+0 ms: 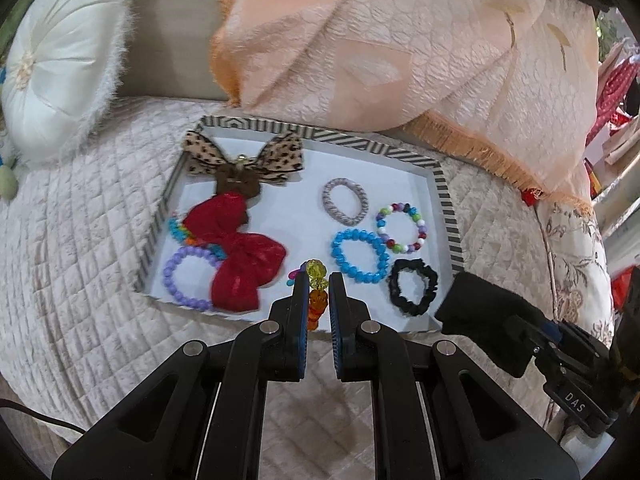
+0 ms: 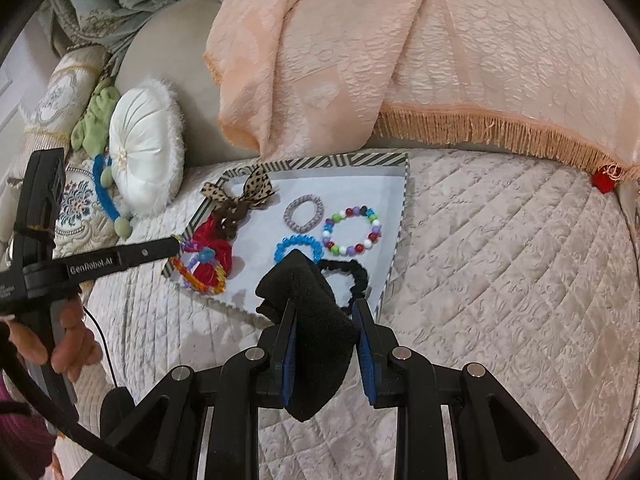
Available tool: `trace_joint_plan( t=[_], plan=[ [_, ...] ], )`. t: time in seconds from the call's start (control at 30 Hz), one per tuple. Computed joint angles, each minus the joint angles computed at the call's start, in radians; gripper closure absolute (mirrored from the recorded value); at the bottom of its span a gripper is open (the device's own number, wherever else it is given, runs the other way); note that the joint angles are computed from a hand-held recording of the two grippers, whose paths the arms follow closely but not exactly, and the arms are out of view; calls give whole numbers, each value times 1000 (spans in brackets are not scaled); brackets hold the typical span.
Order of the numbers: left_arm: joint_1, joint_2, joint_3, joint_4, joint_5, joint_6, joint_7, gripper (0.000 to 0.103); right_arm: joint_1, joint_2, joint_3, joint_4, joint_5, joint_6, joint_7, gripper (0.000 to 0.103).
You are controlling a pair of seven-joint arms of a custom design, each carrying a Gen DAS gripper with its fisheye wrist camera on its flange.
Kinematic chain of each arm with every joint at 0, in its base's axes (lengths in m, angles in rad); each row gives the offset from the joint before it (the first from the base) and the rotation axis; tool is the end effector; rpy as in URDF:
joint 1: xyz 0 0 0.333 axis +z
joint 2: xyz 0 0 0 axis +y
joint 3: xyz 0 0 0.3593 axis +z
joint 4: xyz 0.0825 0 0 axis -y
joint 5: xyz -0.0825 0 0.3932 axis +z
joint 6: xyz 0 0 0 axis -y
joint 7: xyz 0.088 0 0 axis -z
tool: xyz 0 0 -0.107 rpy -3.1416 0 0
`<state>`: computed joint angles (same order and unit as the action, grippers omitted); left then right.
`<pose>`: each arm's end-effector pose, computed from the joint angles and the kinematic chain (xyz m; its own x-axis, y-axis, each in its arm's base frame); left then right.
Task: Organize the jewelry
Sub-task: 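Carry the amber crystal bracelet and black velvet clip over the tray with both grippers, then open the left gripper to drop the crystal bracelet while the right gripper lowers and releases the black clip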
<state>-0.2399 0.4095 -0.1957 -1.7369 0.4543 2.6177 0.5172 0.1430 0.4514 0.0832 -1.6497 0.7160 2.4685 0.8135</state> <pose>0.6553 -0.2949 0.4331 0.2505 -0.9445 0.2124 -0.8243 -0.3232 -0.4649 0.7158 0.1537 0.4248 0.5181 -0.7970 -0.3105 -0.7880 -0.3035 -0.5357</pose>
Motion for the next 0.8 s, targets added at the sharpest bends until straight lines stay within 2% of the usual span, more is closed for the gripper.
trace_joint_plan(
  t=[0.27, 0.53, 0.8],
  plan=[
    [22, 108, -32, 100, -77, 24, 68, 95, 9, 72, -7, 97, -34, -7, 68, 78],
    [24, 147, -13, 110, -95, -20, 74, 95, 32, 179, -15, 249, -115, -36, 148, 78],
    [37, 140, -10, 69, -90, -16, 75, 95, 70, 369, -28, 542, -232, -119, 260, 78]
  ],
)
